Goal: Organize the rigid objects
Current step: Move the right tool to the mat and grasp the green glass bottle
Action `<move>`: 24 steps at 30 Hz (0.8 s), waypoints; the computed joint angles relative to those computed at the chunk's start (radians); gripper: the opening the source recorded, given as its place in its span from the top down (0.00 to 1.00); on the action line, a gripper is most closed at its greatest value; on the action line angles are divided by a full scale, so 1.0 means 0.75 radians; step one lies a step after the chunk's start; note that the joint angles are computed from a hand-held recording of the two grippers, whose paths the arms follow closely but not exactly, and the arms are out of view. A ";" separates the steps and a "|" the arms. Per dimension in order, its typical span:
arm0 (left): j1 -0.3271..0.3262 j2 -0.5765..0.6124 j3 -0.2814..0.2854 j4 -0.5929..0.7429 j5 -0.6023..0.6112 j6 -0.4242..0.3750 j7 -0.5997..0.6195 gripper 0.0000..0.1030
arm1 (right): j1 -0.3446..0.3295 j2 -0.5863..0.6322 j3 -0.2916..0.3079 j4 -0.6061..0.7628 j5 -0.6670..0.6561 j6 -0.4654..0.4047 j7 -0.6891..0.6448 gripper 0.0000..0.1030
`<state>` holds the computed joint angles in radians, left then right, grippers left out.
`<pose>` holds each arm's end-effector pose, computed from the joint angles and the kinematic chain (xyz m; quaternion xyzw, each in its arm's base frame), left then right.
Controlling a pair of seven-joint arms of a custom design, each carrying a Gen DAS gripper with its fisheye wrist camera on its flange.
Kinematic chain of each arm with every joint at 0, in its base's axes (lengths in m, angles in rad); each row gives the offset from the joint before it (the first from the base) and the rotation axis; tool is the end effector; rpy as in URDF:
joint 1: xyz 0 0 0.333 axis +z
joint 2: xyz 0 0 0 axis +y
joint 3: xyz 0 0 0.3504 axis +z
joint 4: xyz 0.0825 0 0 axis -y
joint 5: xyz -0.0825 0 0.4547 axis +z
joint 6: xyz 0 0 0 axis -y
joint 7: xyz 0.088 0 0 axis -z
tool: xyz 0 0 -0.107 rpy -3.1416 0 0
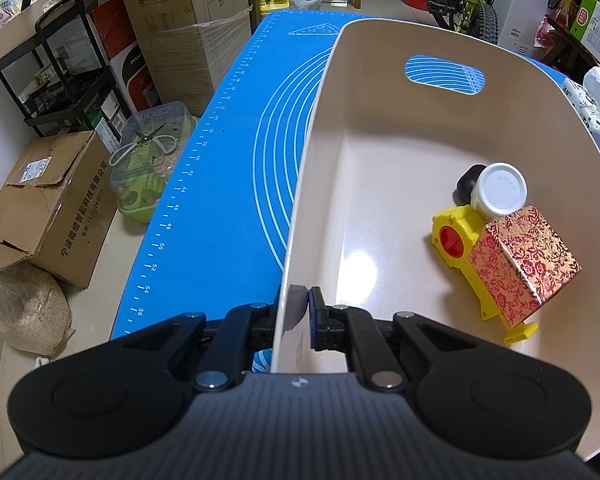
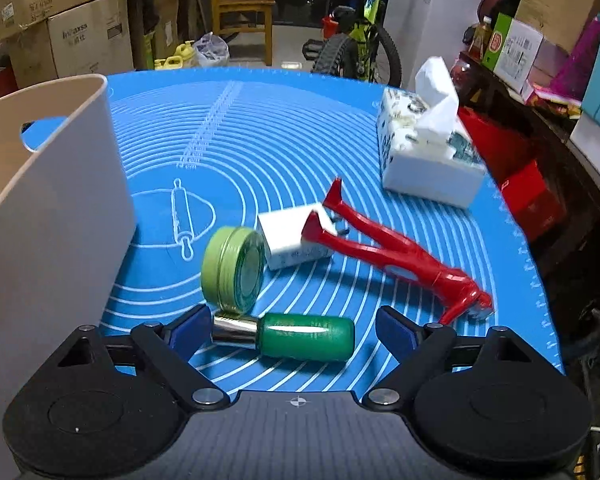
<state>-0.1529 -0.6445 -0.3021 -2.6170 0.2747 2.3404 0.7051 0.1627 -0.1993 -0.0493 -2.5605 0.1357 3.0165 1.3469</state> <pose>0.3882 -0.1875 0.4820 -0.7712 0.5819 -0.1302 0.2230 0.5223 0.0493 0.3958 -0.7346 0.5969 -0.2160 0.2395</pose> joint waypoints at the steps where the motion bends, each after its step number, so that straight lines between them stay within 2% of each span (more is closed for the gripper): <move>1: 0.000 0.000 0.000 0.000 0.001 -0.001 0.000 0.89 | 0.006 0.006 -0.004 0.002 0.009 0.001 -0.005 0.14; 4: -0.001 0.000 0.001 0.000 0.001 -0.001 0.001 0.89 | -0.013 0.015 0.014 -0.003 -0.024 0.015 0.009 0.15; 7: -0.001 0.001 0.001 0.001 0.002 -0.001 0.000 0.89 | 0.020 0.015 -0.011 -0.009 0.015 0.023 -0.029 0.20; 11: -0.001 0.001 0.000 0.001 0.002 -0.002 -0.001 0.89 | 0.051 0.012 -0.036 -0.012 0.076 0.029 -0.064 0.22; 17: -0.002 0.001 0.002 0.001 0.002 -0.001 -0.001 0.89 | 0.030 0.012 -0.009 -0.028 0.066 0.066 -0.024 0.23; 20: -0.002 0.001 0.002 0.001 0.002 -0.001 -0.001 0.89 | -0.026 0.003 0.039 -0.042 -0.015 0.081 0.043 0.23; 24: -0.002 0.001 0.001 0.001 0.002 -0.001 -0.001 0.89 | -0.016 -0.028 0.023 -0.061 -0.032 0.105 0.070 0.23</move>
<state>-0.1543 -0.6437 -0.3011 -2.6165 0.2764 2.3398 0.7045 0.1508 -0.2205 -0.0319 -2.6061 0.1114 3.0950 1.3997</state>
